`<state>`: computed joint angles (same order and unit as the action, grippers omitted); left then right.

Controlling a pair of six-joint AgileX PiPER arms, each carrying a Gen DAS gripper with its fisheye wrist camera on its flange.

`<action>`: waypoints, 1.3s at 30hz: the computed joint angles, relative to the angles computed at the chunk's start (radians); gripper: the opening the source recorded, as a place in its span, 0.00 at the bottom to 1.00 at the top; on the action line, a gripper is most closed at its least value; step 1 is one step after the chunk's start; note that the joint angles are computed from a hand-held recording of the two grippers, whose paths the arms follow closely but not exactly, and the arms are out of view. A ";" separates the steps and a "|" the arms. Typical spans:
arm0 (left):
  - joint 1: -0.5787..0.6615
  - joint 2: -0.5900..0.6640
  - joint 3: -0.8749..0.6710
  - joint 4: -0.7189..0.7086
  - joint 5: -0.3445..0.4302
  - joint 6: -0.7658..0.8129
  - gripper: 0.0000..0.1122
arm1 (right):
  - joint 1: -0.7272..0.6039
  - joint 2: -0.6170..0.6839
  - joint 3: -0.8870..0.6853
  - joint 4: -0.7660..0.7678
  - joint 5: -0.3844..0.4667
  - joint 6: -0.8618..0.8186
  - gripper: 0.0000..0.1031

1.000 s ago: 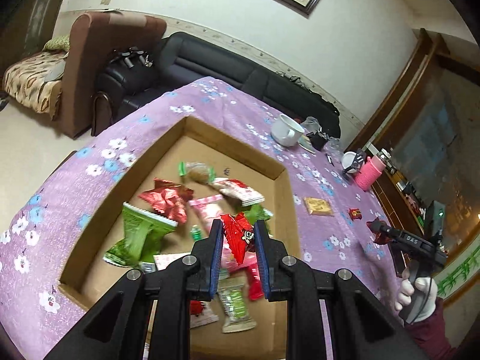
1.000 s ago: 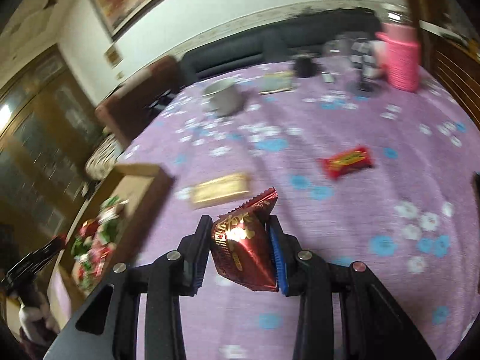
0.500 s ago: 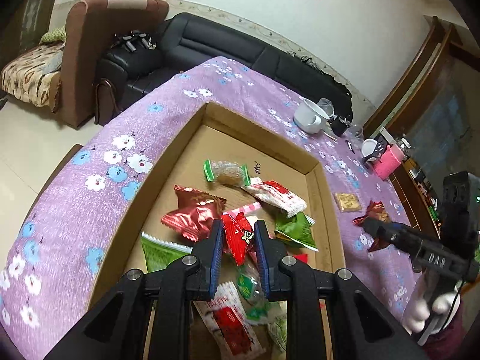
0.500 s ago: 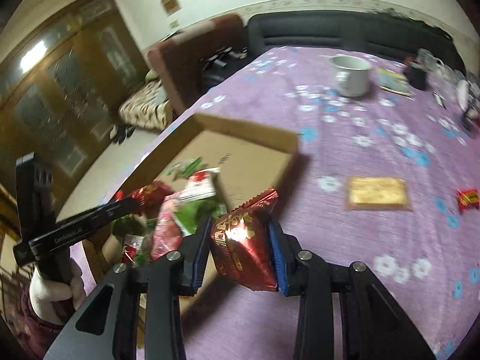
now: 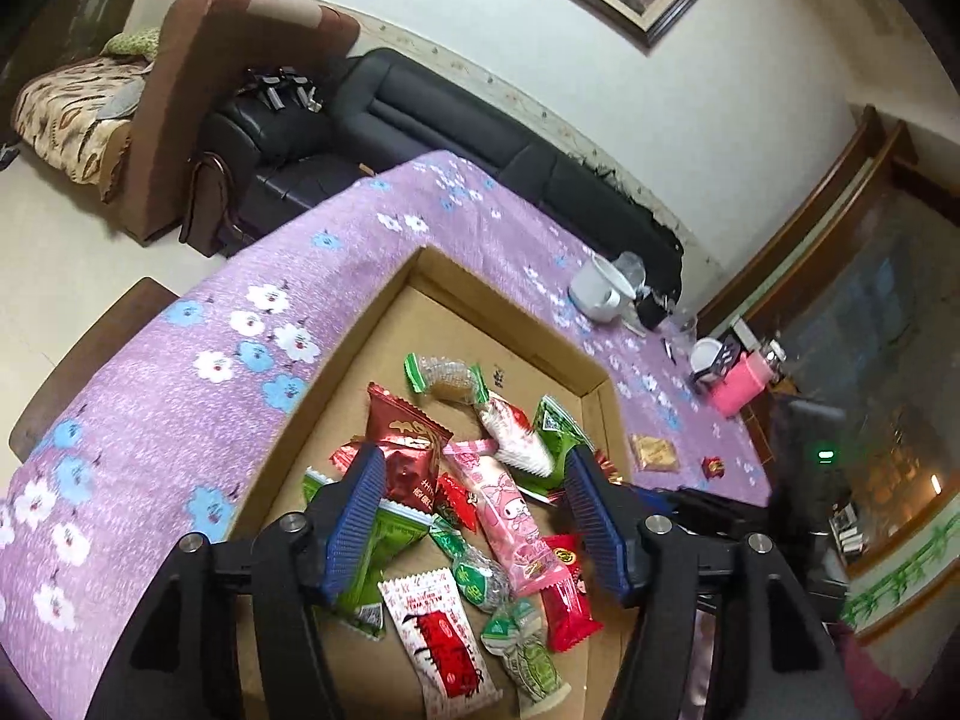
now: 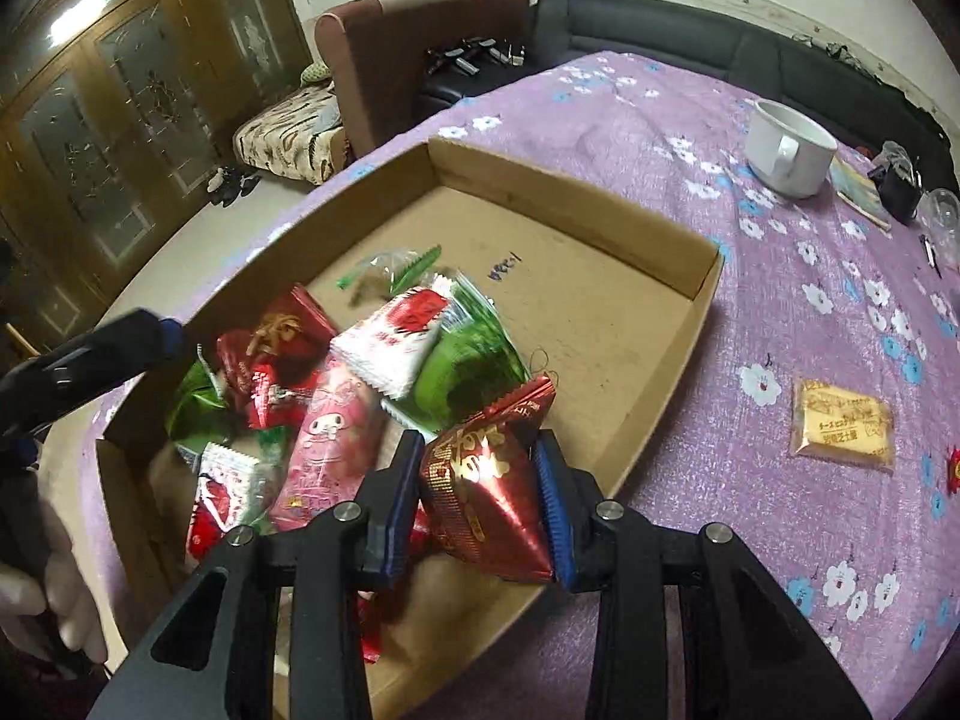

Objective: Organize snacks
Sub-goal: 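Carry both snacks over the box and open both tools to drop them, then move both tools back over the table toward the remaining snacks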

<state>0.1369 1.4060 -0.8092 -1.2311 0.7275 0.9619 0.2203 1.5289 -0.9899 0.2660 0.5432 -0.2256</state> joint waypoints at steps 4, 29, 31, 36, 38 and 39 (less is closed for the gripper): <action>0.009 -0.035 0.023 0.001 0.001 -0.012 0.63 | -0.030 -0.022 0.019 0.122 0.001 -0.120 0.40; -0.599 -0.117 -0.060 0.518 -0.225 -0.626 0.74 | -1.053 -0.297 0.231 0.649 0.440 -0.901 0.51; -0.688 -0.075 -0.098 0.600 -0.241 -0.709 0.75 | -1.154 -0.279 0.218 0.662 0.492 -0.954 0.51; -0.872 0.084 -0.210 0.749 -0.252 -0.866 0.75 | -1.360 -0.213 0.173 0.678 0.585 -1.050 0.52; -0.919 0.157 -0.262 0.788 -0.246 -0.908 0.75 | -1.424 -0.180 0.153 0.680 0.606 -1.077 0.53; -0.942 0.193 -0.291 0.824 -0.240 -0.944 0.75 | -1.451 -0.162 0.144 0.679 0.613 -1.088 0.53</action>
<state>-0.8055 1.5987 -1.1006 -0.4071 0.4872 0.0178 -1.2308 1.3673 -0.8462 0.9454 1.1559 -1.3132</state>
